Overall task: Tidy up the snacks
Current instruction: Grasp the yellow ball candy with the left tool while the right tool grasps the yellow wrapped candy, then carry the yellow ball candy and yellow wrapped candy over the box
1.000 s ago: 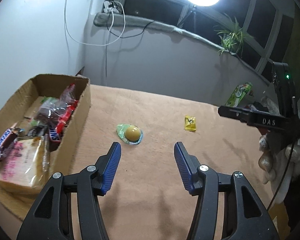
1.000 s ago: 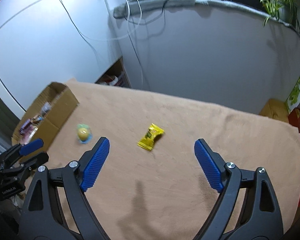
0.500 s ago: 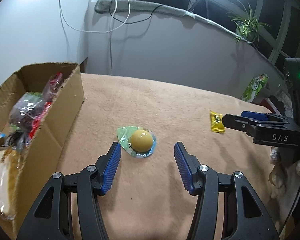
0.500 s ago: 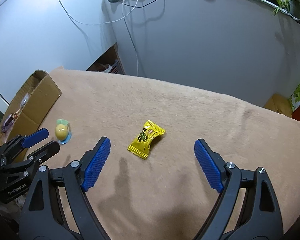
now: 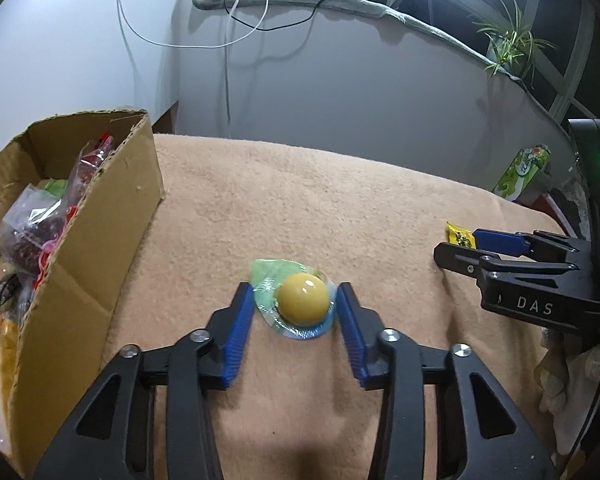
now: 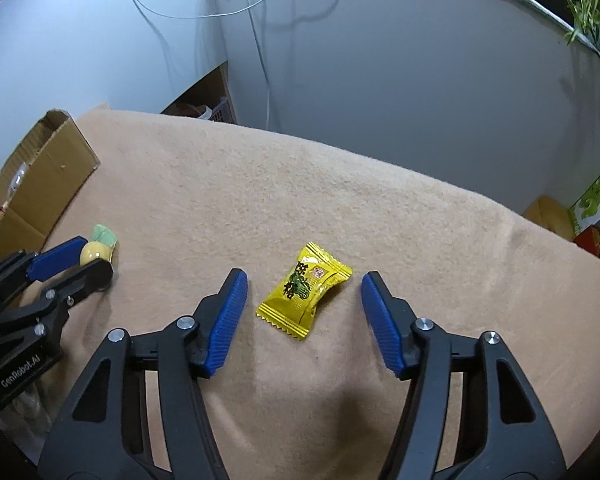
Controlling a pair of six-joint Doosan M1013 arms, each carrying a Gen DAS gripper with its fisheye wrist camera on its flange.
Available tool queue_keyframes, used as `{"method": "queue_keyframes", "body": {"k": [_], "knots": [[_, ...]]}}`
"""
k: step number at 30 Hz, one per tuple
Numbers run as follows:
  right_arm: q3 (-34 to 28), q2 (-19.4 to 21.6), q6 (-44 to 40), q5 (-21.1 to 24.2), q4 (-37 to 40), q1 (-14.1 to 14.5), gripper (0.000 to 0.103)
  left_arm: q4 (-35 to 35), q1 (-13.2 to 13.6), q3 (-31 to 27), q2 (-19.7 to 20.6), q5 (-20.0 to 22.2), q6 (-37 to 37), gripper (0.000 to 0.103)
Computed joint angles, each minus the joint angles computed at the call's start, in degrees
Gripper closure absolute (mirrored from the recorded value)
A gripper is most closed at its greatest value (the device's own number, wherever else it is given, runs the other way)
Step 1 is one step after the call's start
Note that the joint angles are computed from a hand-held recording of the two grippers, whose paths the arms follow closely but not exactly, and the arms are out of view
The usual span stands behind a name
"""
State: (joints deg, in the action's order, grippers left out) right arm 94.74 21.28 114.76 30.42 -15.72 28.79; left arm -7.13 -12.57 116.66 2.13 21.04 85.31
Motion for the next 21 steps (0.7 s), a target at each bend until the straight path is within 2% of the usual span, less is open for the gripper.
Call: {"method": "queue_keyframes", "body": {"k": [3, 6, 7, 9, 13, 21], "knots": [[-0.08, 0.07, 2.05, 0.23, -3.06, 0.47, 0.058, -0.48, 0.06, 0.0, 0.01, -0.18, 0.51, 0.066], [0.18, -0.06, 1.75, -0.19, -3.18, 0.44, 0.067, -1.13, 0.13, 0.22, -0.1, -0.52, 1.26, 0.067], [0.31, -0.13, 1.9, -0.35, -3.59, 0.5, 0.079, -1.24, 0.15, 0.34, -0.21, -0.72, 1.49, 0.068], [0.46, -0.18, 2.47, -0.37, -4.33, 0.56, 0.086, -1.53, 0.16, 0.45, -0.33, -0.99, 2.15, 0.071], [1.19, -0.57, 0.2, -1.62, -1.28, 0.08, 0.088, -1.12, -0.09, 0.95, -0.88, -1.57, 3.15, 0.078], [4.05, -2.59, -2.47, -4.55, 3.1, -0.62, 0.09, -5.03, 0.33, 1.47, -1.63, -1.37, 6.76, 0.079]]}}
